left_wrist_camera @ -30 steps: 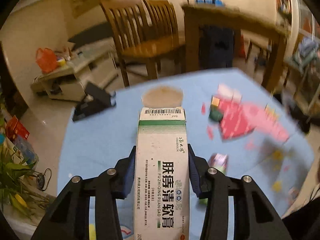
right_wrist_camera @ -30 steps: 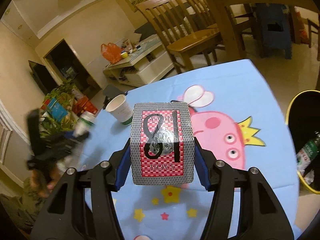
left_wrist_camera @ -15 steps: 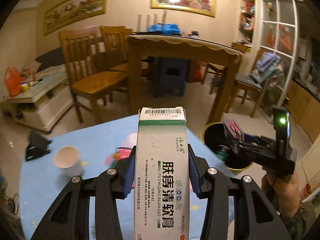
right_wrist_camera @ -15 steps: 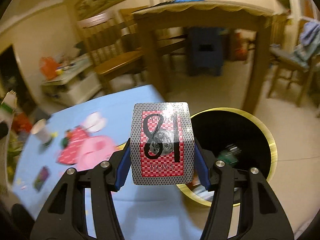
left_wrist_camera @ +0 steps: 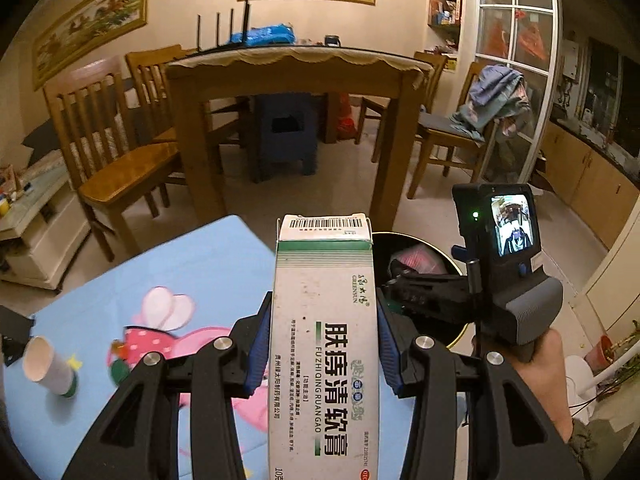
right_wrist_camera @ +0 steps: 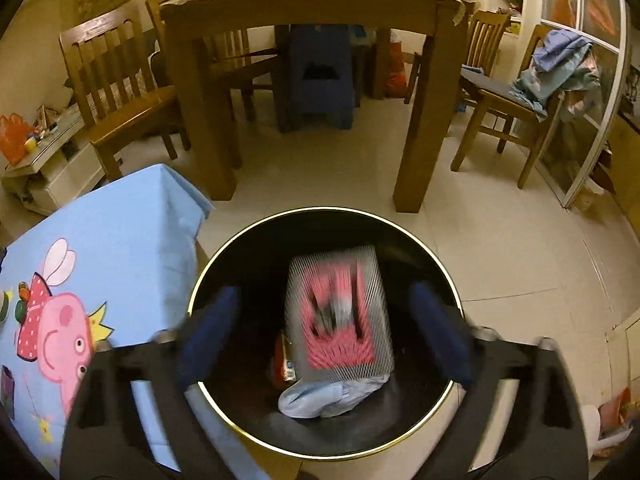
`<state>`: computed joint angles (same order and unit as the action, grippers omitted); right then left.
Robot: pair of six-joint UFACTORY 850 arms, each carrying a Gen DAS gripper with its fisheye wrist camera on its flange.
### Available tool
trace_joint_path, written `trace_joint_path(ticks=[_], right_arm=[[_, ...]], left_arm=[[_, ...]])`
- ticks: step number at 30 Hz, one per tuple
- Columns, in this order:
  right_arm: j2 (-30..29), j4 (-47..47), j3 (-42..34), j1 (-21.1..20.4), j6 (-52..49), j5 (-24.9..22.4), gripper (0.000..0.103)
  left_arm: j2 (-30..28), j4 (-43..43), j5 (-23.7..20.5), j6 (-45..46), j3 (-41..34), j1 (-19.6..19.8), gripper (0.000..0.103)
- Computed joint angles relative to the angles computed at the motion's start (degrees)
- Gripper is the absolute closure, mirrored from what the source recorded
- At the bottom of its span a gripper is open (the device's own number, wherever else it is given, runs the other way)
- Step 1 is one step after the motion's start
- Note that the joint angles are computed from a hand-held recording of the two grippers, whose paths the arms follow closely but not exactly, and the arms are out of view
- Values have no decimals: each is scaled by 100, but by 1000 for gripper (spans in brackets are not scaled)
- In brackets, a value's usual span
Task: Collect trash
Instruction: 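Drop the card pack into the bin with the right tool while the left carries the ointment box, then drop the white ointment box into the black bin with the left tool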
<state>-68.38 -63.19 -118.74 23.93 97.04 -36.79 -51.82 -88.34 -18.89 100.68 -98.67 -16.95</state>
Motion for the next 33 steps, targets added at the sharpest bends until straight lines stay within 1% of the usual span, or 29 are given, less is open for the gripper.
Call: trace_joint_path(ticks=[1,2,4,7,9,11,13,15,17,19,20,21,22,23,24,27,29,32,33], right_arm=[[-71,30,-103,-6,-28,0,12],[-41,0,-47,-2,84,-2,12],[76,-227,163,-3,380,20,11],[318,-554,561,22,869,-148,6],[474,-565,763,11,1094,-232,6],[717,-684,1152,-40,1583,-221,6],[1048,-991,1693,-111,2282,-183,6],[1401,-1441,2278,-178,3212,-212,6],[1731,-2008,2842,-217,4230,-232,6],[2027,-2634,3351,-227,5294,-280,6],[2134,-2792,3523,-223,5566,-354,6],[2220,-2932,3658,-196,5805,-499,6],[2300,-3055,3775,-205,5941,-565,6],[2340,-3137,3832,-183,6035,-650,6],[2376,-3214,3878,-167,6095,-695,6],[2389,-3209,3831,-146,5908,-666,6],[2366,-3216,3747,-179,5768,-577,6],[2271,-3102,3559,-138,5449,-526,6],[2226,-3081,3485,-137,5348,-491,6]], left_arm=[[-98,313,-60,-351,-140,-39,59],[-165,553,-124,-600,-231,-56,59],[-307,985,-182,-1032,-419,-108,59],[-468,1413,-200,-1456,-628,-163,59],[-575,1647,-255,-1707,-785,-192,59],[-734,2011,-301,-2103,-1047,-245,59],[-919,2395,-308,-2497,-1358,-324,59],[-1070,2601,-294,-2708,-1620,-399,59],[-1313,2964,-372,-3169,-2061,-473,59],[-1647,3445,-550,-3796,-2670,-547,58],[-1790,3685,-644,-4096,-2925,-577,58],[-2052,4099,-873,-4611,-3400,-604,56],[-2207,4291,-1020,-4887,-3677,-622,50],[-2318,4398,-1114,-5058,-3869,-630,49],[-2361,4467,-1098,-5140,-3936,-648,49],[-2159,4373,-860,-4928,-3567,-673,49],[-1817,4001,-531,-4427,-2955,-657,49],[-1395,3485,-270,-3782,-2269,-575,48],[-1205,3137,-184,-3401,-1963,-523,45]])
